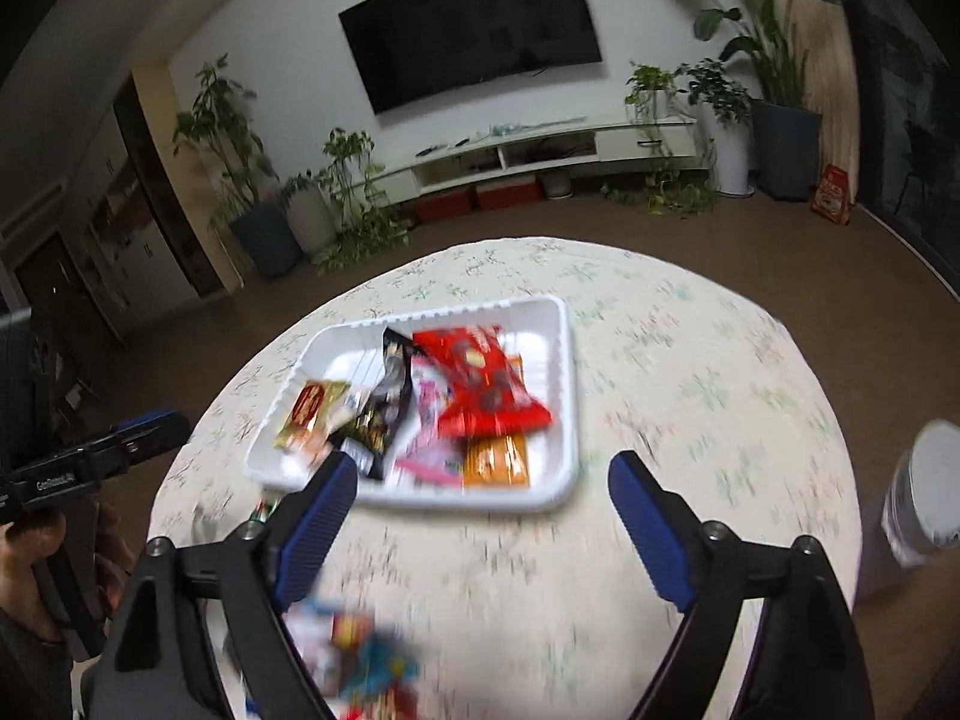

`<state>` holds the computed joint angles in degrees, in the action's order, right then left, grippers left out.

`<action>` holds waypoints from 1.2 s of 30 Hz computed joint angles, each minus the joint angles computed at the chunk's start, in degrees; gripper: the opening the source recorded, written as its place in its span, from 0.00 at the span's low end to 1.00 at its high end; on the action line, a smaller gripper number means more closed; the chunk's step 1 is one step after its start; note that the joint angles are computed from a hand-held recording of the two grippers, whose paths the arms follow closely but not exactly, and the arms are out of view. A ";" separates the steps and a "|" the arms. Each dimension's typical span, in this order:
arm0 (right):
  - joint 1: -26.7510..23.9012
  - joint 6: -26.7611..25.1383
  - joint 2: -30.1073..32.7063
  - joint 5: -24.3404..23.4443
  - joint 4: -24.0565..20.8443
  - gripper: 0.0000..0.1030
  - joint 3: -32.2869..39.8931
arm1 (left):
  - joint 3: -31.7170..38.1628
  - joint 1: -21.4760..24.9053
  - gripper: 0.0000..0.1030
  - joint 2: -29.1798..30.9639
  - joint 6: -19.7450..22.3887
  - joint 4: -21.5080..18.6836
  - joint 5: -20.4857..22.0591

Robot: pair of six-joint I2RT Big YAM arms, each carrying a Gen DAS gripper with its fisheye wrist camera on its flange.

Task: Organize snacks
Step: 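Open both tools to drop the packets into the tray, then grasp the white-red bread packet with the left tool while the right tool grasps the panda packet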

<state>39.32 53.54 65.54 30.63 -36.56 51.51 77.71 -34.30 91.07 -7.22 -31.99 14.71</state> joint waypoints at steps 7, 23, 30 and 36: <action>11.16 14.60 -2.30 5.89 -0.14 0.86 -5.45 | -14.72 -0.69 0.99 -8.71 -11.71 0.20 -7.09; 15.16 15.51 2.61 10.28 -6.21 0.84 -2.56 | -11.50 -4.12 0.98 -3.63 -20.12 -6.39 -12.51; 15.26 14.61 2.89 9.91 -5.94 0.83 -2.30 | -9.29 -4.18 0.87 -1.16 -15.04 -7.89 -12.64; 15.23 14.38 2.74 9.55 -5.37 0.83 -2.55 | -10.33 -1.45 0.67 -2.47 -10.33 -8.80 -11.67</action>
<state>54.55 67.92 68.28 40.17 -41.93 48.96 67.38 -35.75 88.60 -17.55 -40.79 3.04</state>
